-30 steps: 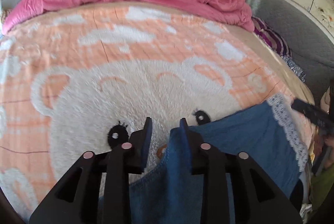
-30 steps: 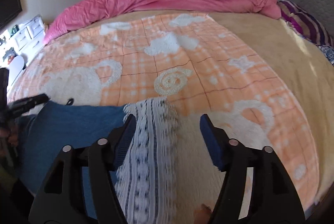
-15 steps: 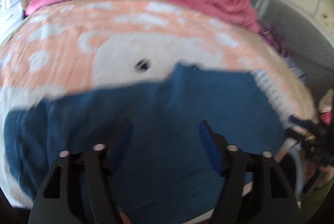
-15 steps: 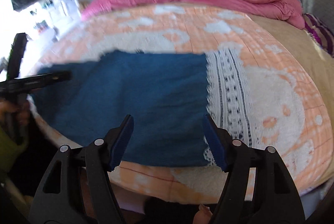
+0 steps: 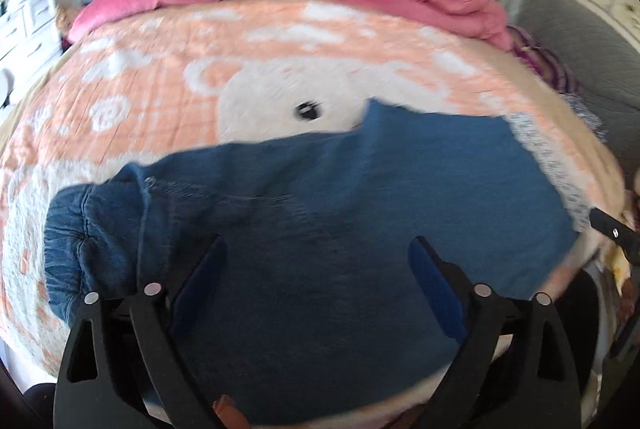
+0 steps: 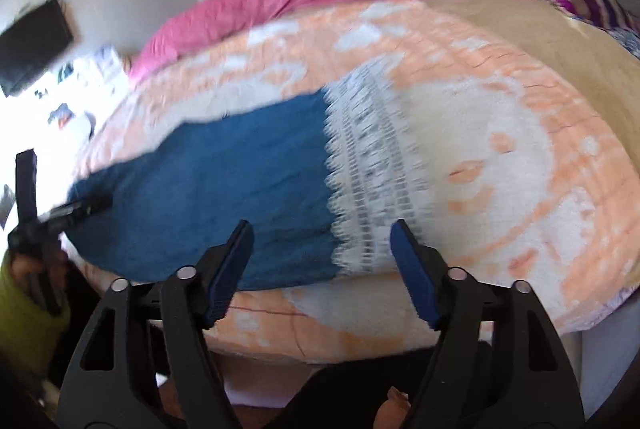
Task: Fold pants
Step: 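Release both tools and move them back over the garment, then grasp the lace hem with the right tool while the left tool grasps lace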
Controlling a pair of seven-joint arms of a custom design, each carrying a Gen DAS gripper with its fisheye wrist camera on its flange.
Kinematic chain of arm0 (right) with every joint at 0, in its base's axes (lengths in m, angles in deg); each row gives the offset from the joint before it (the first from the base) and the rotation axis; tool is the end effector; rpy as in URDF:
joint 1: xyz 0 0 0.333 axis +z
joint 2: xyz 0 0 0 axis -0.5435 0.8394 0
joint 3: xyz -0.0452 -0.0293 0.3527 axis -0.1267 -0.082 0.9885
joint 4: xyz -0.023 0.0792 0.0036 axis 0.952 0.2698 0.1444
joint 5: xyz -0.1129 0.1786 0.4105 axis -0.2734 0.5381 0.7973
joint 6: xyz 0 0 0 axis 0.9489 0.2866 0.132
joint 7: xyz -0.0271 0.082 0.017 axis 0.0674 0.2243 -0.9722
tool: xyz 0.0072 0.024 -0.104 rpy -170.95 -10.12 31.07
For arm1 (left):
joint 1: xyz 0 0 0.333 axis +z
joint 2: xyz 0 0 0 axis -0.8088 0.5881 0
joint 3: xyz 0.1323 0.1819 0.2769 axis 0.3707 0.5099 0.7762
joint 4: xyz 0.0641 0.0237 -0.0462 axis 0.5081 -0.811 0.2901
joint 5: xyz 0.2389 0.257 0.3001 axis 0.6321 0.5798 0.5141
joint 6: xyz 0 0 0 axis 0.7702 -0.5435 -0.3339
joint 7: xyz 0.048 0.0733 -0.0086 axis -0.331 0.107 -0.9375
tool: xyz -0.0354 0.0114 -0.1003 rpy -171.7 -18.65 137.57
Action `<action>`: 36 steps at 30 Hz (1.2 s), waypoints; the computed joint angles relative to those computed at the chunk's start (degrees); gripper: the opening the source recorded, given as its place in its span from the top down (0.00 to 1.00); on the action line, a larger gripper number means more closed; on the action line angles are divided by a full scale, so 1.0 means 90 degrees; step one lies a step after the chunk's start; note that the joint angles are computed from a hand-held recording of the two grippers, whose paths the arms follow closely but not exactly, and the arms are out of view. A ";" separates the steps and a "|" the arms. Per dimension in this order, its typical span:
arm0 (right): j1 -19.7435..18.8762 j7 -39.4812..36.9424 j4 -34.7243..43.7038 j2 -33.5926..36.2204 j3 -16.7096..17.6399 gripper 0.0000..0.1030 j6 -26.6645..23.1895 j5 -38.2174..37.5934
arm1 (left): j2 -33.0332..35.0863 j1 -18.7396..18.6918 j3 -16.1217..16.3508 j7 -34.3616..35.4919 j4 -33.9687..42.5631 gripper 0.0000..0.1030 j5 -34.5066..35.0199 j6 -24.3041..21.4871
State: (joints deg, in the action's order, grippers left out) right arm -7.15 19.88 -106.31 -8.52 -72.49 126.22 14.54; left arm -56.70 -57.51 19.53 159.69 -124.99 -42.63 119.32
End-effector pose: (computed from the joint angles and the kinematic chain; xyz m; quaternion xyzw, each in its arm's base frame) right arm 0.4737 0.2119 0.4704 -0.6830 0.6161 -0.1309 0.3699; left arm 0.5020 -0.1029 0.4517 -0.6705 0.6534 -0.2844 0.2064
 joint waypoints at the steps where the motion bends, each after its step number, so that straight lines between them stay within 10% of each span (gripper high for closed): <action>1: -0.0310 0.0257 -0.0083 -0.0117 0.0232 0.32 -0.0010 -0.0210 | -0.0039 -0.0197 0.0104 0.0185 -0.0009 0.09 -0.0114 0.0055; 5: -0.0984 0.1018 -0.0290 -0.0358 0.0727 0.31 -0.0098 -0.0911 | 0.0068 -0.0646 0.0188 0.0749 0.0215 0.08 -0.0316 0.0118; 8: -0.0967 0.1184 -0.0309 -0.0301 0.0649 0.28 -0.0025 -0.1063 | 0.0293 -0.1466 0.0655 0.1622 0.0487 0.05 -0.1150 0.0198; 14: -0.0450 0.1094 -0.0386 -0.0224 0.0149 0.25 0.0285 -0.0840 | 0.1065 -0.1732 0.0402 0.2710 0.1492 0.04 -0.1944 -0.0192; 24: 0.0530 -0.0060 0.0195 0.0487 -0.0748 0.25 0.0151 0.0626 | 0.3105 -0.1024 -0.0451 0.2990 0.4047 0.04 -0.1093 -0.1385; 29: 0.0727 -0.0877 0.0423 0.0770 -0.0817 0.24 0.0134 0.1581 | 0.4113 -0.0582 -0.0990 0.3775 0.5215 0.05 -0.2024 -0.2032; 36: 0.0674 -0.1686 0.0450 0.0760 -0.0712 0.46 0.0235 0.2693 | 0.5321 -0.0512 -0.1125 0.4108 0.6779 0.05 -0.1982 -0.3207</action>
